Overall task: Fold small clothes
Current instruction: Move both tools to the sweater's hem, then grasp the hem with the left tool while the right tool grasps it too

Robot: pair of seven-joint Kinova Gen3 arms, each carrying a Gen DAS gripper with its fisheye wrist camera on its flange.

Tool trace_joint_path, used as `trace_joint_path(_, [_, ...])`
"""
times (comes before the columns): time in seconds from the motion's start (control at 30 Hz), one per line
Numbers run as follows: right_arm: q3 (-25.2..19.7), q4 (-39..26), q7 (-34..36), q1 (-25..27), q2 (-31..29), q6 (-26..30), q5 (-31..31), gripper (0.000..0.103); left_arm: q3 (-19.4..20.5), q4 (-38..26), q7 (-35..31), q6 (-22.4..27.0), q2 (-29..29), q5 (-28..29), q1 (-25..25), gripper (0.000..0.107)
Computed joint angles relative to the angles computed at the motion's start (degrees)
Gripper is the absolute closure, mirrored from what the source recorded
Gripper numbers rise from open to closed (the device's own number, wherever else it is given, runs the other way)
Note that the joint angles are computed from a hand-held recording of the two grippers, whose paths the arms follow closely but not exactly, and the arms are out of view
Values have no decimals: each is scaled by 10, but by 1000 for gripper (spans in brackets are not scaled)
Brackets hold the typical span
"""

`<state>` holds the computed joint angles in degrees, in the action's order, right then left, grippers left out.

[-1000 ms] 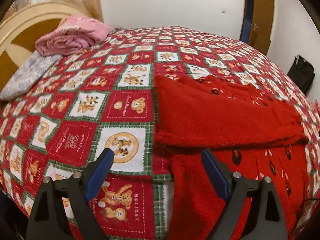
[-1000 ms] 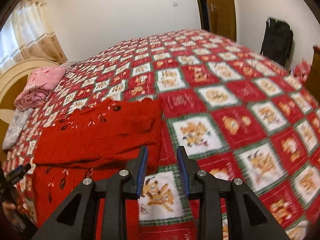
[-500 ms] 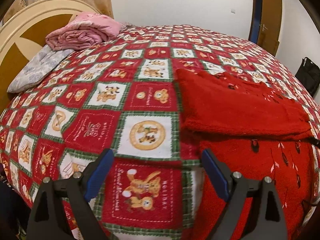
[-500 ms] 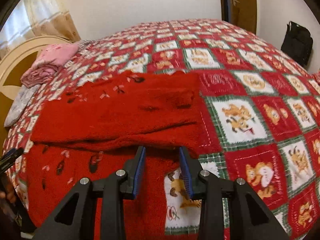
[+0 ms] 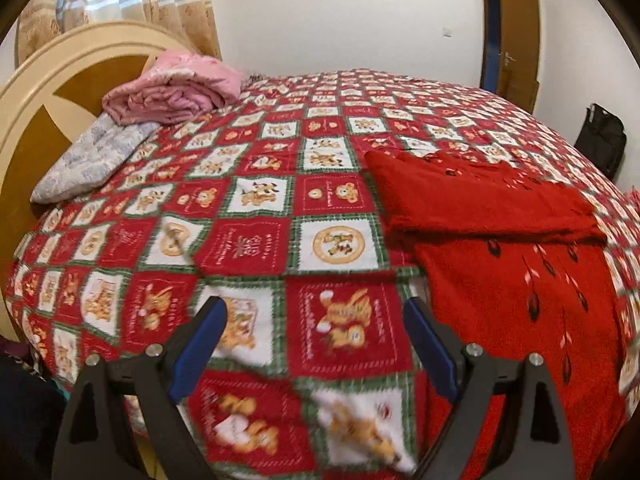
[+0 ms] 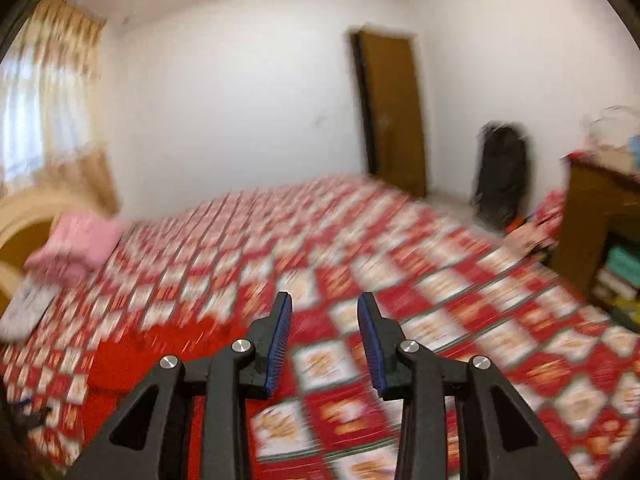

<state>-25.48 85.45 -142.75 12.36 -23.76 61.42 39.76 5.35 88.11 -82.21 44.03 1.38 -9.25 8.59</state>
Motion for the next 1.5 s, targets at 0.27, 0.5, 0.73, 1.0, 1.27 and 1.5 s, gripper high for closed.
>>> trace_joint_path(0.27, [15, -60, 155, 148, -144, 45, -43, 64, -24, 81, -127, -41, -75, 41, 16, 11])
trace_joint_path(0.5, [39, -32, 309, 80, -226, 110, -184, 55, -42, 139, -273, -26, -131, 171, 8, 11])
trace_joint_path(0.73, [60, 58, 267, -102, -211, 141, -346, 55, -61, 153, -378, 36, -142, 270, 15, 11])
trace_joint_path(1.0, [28, 204, 300, -86, -160, 55, -531, 55, -75, 155, -422, 153, -111, 347, -13, 11])
trace_joint_path(1.27, [5, 260, 225, -120, -145, 49, -541, 55, -35, 182, -425, 160, -99, 345, -7, 11])
trace_joint_path(1.5, [21, 278, 140, -207, -103, 27, -503, 55, -30, 186, -427, 163, -93, 354, -1, 11])
